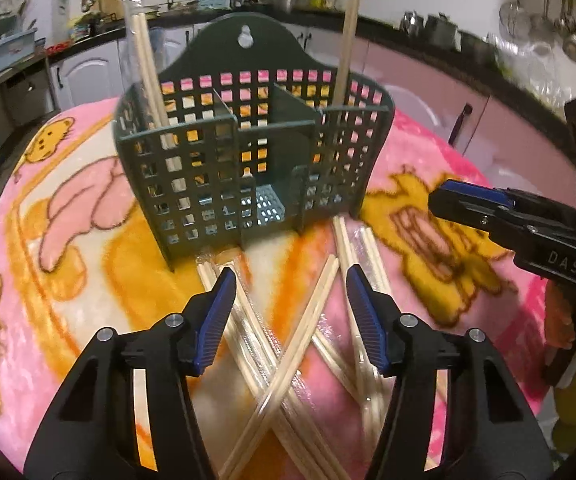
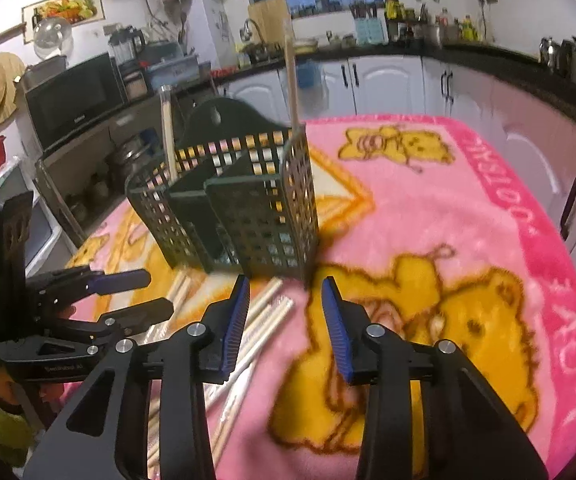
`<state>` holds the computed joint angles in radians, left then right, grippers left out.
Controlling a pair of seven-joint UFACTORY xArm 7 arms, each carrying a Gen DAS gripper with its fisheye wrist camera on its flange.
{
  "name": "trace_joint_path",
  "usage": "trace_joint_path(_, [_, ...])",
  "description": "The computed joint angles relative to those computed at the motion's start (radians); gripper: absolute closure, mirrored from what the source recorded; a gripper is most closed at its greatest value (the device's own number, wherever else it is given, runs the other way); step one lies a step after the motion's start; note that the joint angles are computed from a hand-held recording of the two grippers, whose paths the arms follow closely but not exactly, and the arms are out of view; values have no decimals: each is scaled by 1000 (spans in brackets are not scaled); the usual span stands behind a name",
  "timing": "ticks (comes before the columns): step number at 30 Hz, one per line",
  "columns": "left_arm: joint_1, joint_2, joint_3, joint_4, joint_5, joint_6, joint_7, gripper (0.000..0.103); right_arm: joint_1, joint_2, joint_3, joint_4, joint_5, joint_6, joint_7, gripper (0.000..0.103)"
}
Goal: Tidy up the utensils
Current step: 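Close the left tool on a wrapped chopstick while the right tool grasps another chopstick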
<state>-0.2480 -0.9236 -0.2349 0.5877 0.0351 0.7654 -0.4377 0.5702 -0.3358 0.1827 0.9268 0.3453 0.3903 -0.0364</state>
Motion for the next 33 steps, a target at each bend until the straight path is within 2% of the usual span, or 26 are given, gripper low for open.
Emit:
trace_joint_path(7, [-12, 78, 4, 31, 11, 14, 45, 68, -4, 85, -5, 63, 37, 87, -9, 75])
trace_joint_path(14, [-30, 162, 11, 74, 8, 26, 93, 73, -21, 156, -3, 115, 132, 151, -58, 77])
trace_joint_path(23, [-37, 219, 8, 86, 2, 25, 94, 76, -53, 217, 19, 166, 191, 189, -73, 77])
trace_joint_path(26, [-37, 242, 8, 99, 1, 19, 92, 78, -58, 217, 15, 167, 241, 203, -95, 77])
trace_joint_path(31, [-39, 318, -2, 139, 5, -9, 81, 79, -64, 199, 8, 150, 314, 214, -130, 87])
trace_joint_path(33, [-42, 335, 3, 147, 4, -17, 79, 84, -65, 185, 6, 139, 332, 207, -140, 91])
